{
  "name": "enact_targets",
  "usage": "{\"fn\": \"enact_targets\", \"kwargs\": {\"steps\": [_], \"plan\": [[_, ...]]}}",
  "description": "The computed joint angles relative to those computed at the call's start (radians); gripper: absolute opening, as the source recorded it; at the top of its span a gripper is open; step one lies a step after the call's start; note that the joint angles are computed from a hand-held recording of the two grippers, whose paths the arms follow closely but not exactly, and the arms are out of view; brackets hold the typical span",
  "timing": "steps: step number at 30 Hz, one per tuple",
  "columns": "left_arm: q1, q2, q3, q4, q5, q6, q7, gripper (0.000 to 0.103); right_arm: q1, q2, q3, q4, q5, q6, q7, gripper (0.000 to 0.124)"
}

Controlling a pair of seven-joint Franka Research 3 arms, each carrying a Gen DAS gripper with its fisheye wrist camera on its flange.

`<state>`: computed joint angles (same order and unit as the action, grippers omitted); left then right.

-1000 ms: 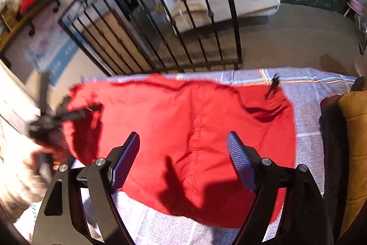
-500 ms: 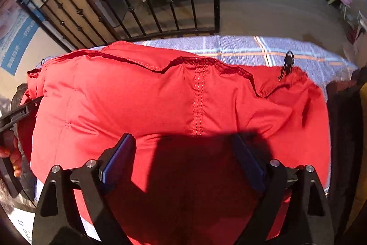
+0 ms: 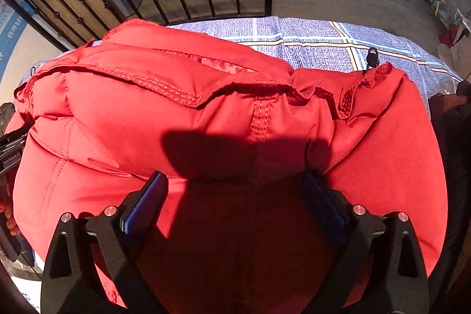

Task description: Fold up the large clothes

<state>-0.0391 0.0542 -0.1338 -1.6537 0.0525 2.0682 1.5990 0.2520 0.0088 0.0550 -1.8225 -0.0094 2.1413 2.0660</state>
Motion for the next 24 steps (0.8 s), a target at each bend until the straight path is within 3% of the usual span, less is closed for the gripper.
{"fn": "enact_targets", "kwargs": {"steps": [13,24], "plan": [[0.0,-0.017,0.0,-0.074,-0.004,0.096,0.032,0.074,0.028,0.021,0.01,0.01,-0.108,-0.025,0.086,0.093],[0.005,-0.014,0.001,-0.124,-0.038,0.2,0.068,0.074,0.045,0.047,0.006,-0.013,-0.214,0.046,0.177,0.095]]}}
